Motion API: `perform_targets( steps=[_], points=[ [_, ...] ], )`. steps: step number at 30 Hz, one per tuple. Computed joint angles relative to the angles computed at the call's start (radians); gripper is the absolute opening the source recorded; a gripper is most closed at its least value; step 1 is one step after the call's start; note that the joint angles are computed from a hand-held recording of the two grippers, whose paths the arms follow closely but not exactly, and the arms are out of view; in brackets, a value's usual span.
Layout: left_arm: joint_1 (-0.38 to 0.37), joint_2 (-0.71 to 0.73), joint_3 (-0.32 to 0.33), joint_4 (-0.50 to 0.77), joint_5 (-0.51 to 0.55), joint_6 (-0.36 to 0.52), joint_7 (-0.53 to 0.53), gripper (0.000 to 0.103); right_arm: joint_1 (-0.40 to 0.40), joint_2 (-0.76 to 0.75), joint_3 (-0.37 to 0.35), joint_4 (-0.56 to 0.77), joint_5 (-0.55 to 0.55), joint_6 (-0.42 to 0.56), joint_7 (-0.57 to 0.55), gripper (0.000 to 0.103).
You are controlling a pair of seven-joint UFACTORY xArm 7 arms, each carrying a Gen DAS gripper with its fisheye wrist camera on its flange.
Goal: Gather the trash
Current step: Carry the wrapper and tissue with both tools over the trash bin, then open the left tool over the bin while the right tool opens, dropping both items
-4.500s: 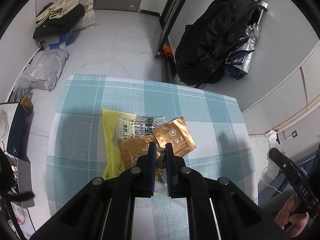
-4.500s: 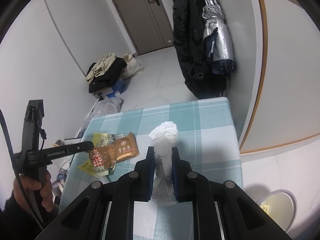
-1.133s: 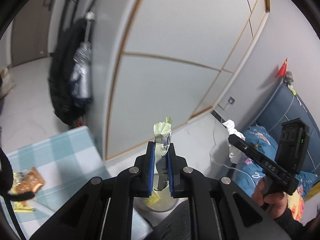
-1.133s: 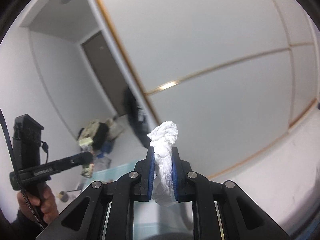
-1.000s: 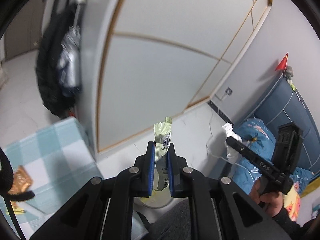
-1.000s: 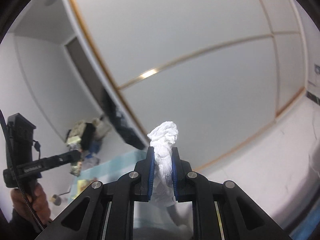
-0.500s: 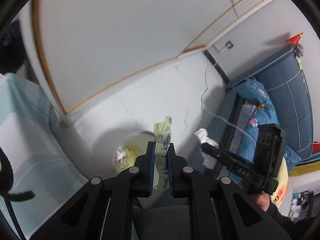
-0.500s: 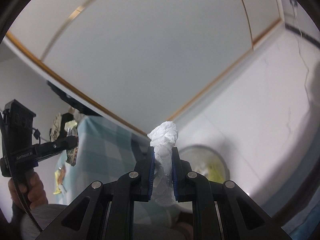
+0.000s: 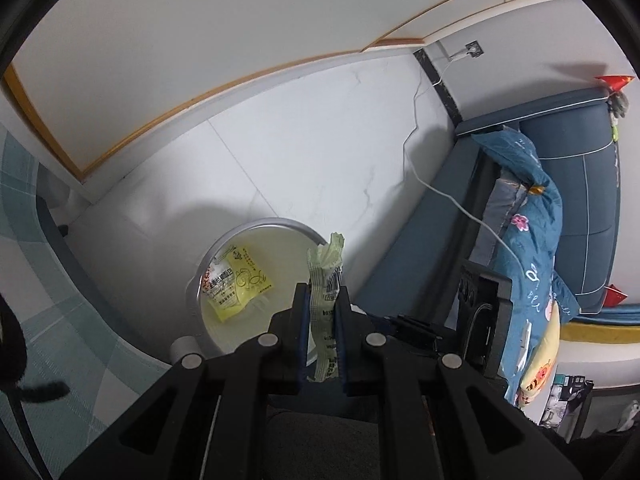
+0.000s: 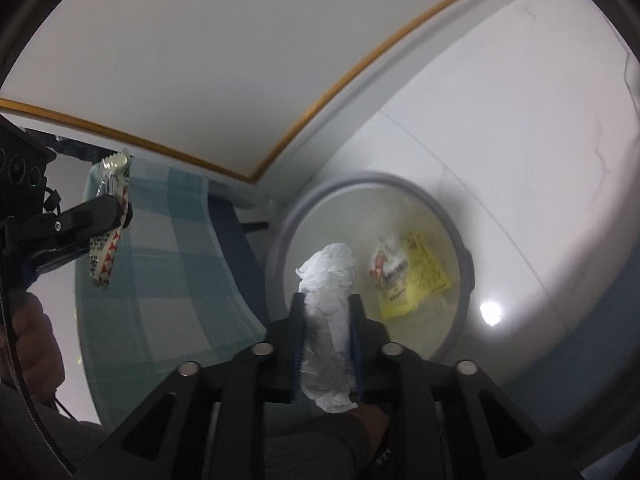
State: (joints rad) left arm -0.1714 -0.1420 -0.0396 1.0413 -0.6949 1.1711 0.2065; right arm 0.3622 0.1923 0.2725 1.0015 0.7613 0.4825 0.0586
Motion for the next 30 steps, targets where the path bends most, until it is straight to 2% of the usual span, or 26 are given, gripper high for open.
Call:
perform_targets(
  steps=[1,3,6,12,15,25,27,30],
  points=[
    [0.0,0.009,-0.001,0.004,0.007,0.003,-0.006,0.007,0.0,0.004,0.004,-0.007,0.014,-0.006,-0.007,0.039],
    [-0.001,0.028,-0.005,0.018,0.017,0.022,-0.009,0.007,0.0,0.009,0.016,-0.011,0.046,-0.008,-0.037,0.044],
    [0.0,0.04,-0.011,0.022,0.042,0.028,-0.006,0.007,0.007,0.021,0.009,0.0,0.015,-0.005,-0.017,0.054],
    [-0.006,0.075,-0.028,0.041,0.075,0.059,-0.03,0.007,0.009,-0.026,-0.003,-0.051,0.002,-0.059,0.022,0.055],
    [-0.012,0.086,-0.037,0.045,0.098,0.066,-0.036,0.007,0.024,-0.075,-0.024,-0.092,-0.061,-0.115,0.126,0.076],
    [-0.038,0.11,-0.063,0.059,0.191,0.098,-0.091,0.01,0.027,-0.114,-0.044,-0.112,-0.147,-0.152,0.223,0.078],
    [-0.042,0.105,-0.064,0.054,0.204,0.093,-0.103,0.013,0.024,-0.112,-0.042,-0.112,-0.139,-0.155,0.222,0.078],
    [-0.04,0.088,-0.058,0.038,0.186,0.084,-0.105,0.036,0.021,-0.115,-0.044,-0.113,-0.148,-0.148,0.229,0.079]
  ],
)
